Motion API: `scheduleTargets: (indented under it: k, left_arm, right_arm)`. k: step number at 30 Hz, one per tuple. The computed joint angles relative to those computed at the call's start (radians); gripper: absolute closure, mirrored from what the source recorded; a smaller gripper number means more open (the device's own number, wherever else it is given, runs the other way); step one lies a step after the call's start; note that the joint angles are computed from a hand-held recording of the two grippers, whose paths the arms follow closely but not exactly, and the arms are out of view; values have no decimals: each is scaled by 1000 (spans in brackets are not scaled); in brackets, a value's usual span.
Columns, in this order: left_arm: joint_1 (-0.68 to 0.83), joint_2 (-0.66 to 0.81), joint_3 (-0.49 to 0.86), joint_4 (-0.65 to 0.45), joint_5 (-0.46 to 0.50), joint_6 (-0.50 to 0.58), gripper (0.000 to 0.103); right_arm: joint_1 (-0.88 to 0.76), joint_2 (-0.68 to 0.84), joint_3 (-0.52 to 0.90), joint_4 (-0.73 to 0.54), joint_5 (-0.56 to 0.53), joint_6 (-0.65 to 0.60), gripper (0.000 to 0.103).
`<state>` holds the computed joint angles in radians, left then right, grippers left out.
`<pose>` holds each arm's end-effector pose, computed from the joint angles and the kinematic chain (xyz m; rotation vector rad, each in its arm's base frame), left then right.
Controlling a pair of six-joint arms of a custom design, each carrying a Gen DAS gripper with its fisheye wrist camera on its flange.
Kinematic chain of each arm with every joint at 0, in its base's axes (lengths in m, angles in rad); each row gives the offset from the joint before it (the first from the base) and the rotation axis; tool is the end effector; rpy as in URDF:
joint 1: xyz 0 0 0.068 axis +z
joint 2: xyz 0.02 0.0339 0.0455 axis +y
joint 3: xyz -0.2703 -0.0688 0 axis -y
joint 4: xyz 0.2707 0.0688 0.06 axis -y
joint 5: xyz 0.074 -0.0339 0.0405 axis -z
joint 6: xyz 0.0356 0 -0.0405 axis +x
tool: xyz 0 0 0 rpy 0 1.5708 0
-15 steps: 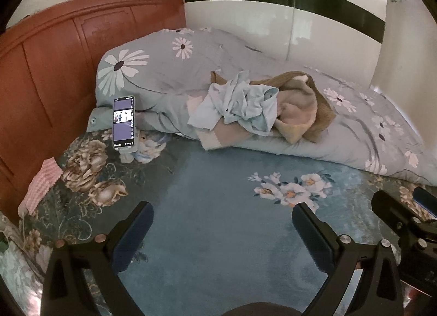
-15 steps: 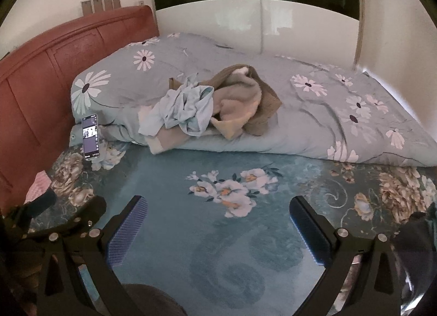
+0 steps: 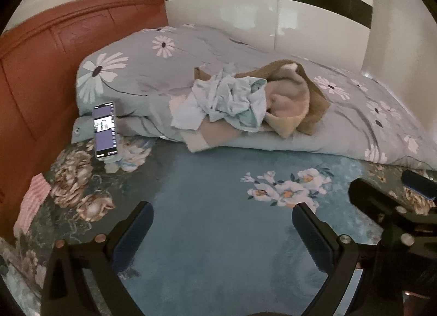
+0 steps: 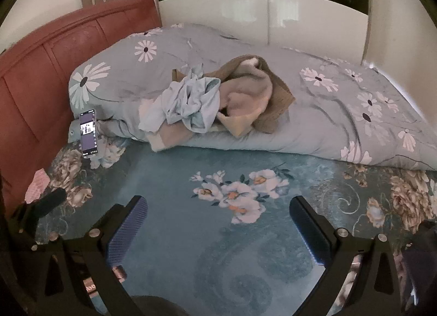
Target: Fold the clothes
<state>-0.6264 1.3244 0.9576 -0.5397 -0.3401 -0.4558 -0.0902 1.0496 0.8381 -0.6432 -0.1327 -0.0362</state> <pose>0.2456 -0.1631 0.2499 0.0630 2.4077 -0.0733 0.2339 -0.0164 0.2673 0.0052 2.4181 0.1032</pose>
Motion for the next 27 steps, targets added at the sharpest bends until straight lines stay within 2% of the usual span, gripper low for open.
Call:
scheduleTargets:
  k: [10, 14, 19, 23, 27]
  left_arm:
    - [66, 65, 1, 99, 20, 35, 0]
    - [112, 101, 12, 119, 38, 56, 0]
    - [202, 149, 25, 139, 88, 81, 0]
    - [271, 185, 31, 172, 124, 107, 0]
    - [329, 225, 40, 225, 157, 131, 0]
  right_arm:
    - [6, 106, 33, 49, 21, 13, 0]
    - [-7, 172, 54, 82, -6, 15, 0]
    - [-13, 330, 128, 189, -45, 53, 0]
    - [9, 480, 215, 294, -23, 63, 0]
    - [62, 696, 388, 324, 10, 30, 0]
